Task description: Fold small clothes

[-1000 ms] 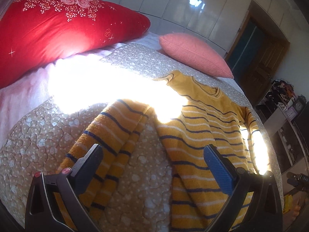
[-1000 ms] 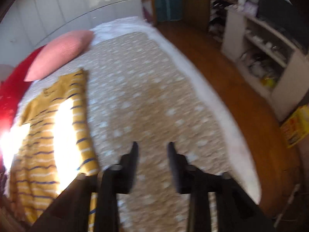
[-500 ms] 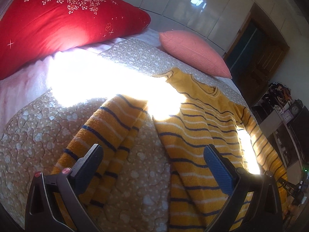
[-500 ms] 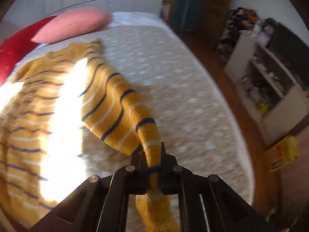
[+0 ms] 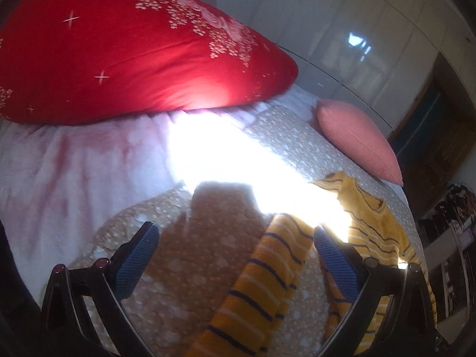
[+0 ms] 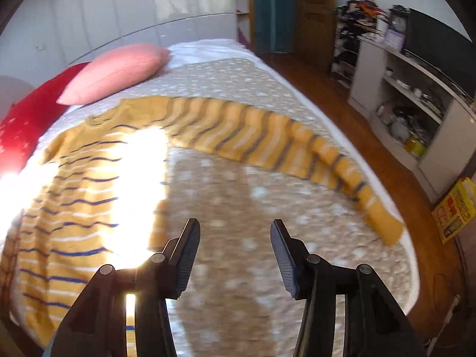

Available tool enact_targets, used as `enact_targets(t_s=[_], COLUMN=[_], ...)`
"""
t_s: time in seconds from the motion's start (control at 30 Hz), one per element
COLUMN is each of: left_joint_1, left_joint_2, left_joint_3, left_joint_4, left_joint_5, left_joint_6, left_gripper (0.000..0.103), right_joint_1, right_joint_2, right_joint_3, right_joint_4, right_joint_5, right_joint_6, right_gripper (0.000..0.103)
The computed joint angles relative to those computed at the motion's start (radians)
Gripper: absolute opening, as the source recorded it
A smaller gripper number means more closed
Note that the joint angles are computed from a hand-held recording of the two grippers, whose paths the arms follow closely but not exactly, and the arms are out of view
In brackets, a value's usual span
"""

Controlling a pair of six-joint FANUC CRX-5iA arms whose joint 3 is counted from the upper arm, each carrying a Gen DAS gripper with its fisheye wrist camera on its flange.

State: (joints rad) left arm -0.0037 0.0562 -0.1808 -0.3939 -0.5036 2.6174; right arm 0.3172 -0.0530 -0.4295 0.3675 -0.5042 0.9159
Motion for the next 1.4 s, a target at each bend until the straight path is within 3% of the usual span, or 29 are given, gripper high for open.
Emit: enact_targets(t_s=[0.1, 0.2, 0.37, 0.47, 0.57, 0.67, 0.7, 0.77, 0.9, 1.0, 1.2, 1.33, 1.4], left_joint_1=[0.05, 0.089, 0.144, 0.202, 0.253, 0.277, 0.288, 0.308, 0.319, 0.316, 0.243, 0.23, 0.204], left_joint_2=[-0.031, -0.073, -0.139, -0.166, -0.18, -0.19, -0.194, -0.202, -0.215, -0.229, -0.265, -0.268, -0.248], left_joint_3=[-0.039, -0.076, -0.121, -0.17, -0.212, -0.238, -0.247, -0.27, -0.287, -0.287, -0.249, -0.246, -0.225], left_joint_4=[0.012, -0.003, -0.096, -0.061, 0.003, 0.032, 0.046, 0.084, 0.091, 0.039, -0.211, -0.248, -0.285], left_joint_5=[-0.007, -0.012, -0.073, -0.058, -0.032, -0.024, -0.017, 0.006, 0.011, -0.005, -0.14, -0.142, -0.15], left_joint_6=[0.033, 0.08, 0.223, 0.204, 0.138, 0.096, 0.08, 0.047, 0.059, 0.139, 0.447, 0.489, 0.514], left_gripper=[0.103, 0.103, 0.103, 0.103, 0.103, 0.103, 0.103, 0.103, 0.103, 0.103, 0.103, 0.103, 0.103], right_joint_1=[0.093, 0.155, 0.323, 0.342, 0.381, 0.443, 0.46, 0.468, 0.48, 0.497, 0.498, 0.507, 0.503], right_joint_2=[0.014, 0.104, 0.254, 0.371, 0.431, 0.455, 0.455, 0.46, 0.506, 0.6, 0.884, 1.112, 1.199], right_joint_3=[0.1, 0.289, 0.446, 0.563, 0.616, 0.616, 0.608, 0.623, 0.729, 0.883, 1.338, 1.692, 1.831], right_joint_4=[-0.281, -0.615, -0.768, -0.864, -0.844, -0.722, -0.677, -0.662, -0.68, -0.686, -0.732, -0.669, -0.657], right_joint_5=[-0.017, -0.151, -0.247, -0.313, -0.34, -0.319, -0.308, -0.315, -0.353, -0.394, -0.562, -0.723, -0.795], right_joint_6=[0.267, 0.606, 0.779, 0.838, 0.815, 0.749, 0.731, 0.738, 0.749, 0.745, 0.711, 0.662, 0.634], right_gripper=[0.057, 0.061, 0.061, 0.061, 0.061, 0.057, 0.035, 0.01, 0.009, 0.009, 0.009, 0.013, 0.024])
